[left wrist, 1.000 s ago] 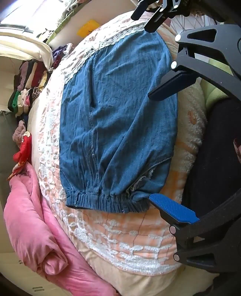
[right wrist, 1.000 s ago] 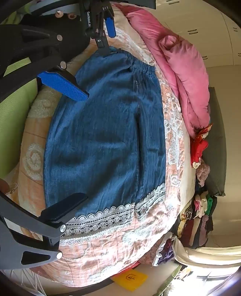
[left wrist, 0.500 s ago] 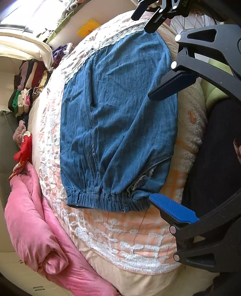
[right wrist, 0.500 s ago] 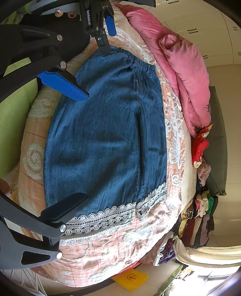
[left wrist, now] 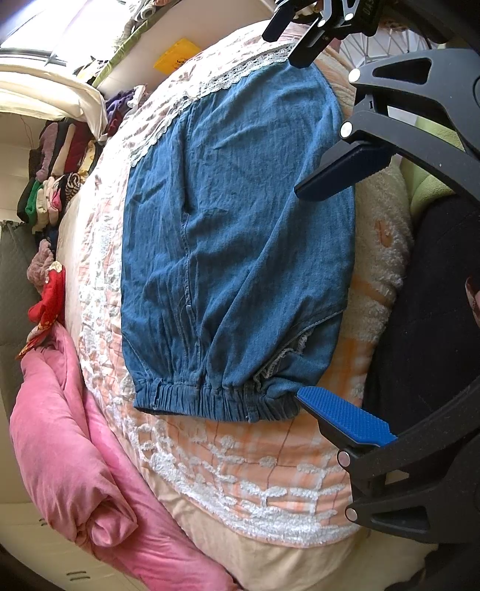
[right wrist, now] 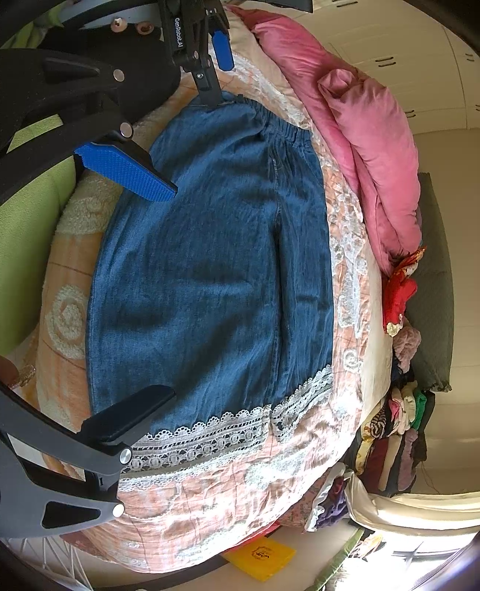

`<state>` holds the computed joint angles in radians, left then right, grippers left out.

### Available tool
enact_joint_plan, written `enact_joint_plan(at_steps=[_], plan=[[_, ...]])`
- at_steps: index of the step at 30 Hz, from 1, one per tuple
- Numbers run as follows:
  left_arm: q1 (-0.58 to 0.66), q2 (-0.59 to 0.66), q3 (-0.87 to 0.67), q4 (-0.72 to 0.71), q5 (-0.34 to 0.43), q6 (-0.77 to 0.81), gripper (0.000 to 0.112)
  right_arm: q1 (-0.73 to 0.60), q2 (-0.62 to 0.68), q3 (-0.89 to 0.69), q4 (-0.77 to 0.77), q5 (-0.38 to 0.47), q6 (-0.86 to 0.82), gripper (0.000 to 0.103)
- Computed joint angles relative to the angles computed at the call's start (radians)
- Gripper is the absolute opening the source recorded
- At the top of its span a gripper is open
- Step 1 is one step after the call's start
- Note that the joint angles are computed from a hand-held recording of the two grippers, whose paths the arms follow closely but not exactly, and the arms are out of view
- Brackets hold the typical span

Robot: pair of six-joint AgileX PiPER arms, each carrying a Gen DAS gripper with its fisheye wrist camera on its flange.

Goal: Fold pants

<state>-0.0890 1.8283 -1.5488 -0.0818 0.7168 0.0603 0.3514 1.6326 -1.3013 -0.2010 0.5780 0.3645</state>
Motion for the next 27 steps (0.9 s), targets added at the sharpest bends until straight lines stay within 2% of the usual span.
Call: enact_joint_plan(at_steps=[27], plan=[[0.000,-0.004,0.007,0.000,-0.006,0.002,0.094,0.004,0.009,-0.003,-0.012,0.001,0.012,0.099]])
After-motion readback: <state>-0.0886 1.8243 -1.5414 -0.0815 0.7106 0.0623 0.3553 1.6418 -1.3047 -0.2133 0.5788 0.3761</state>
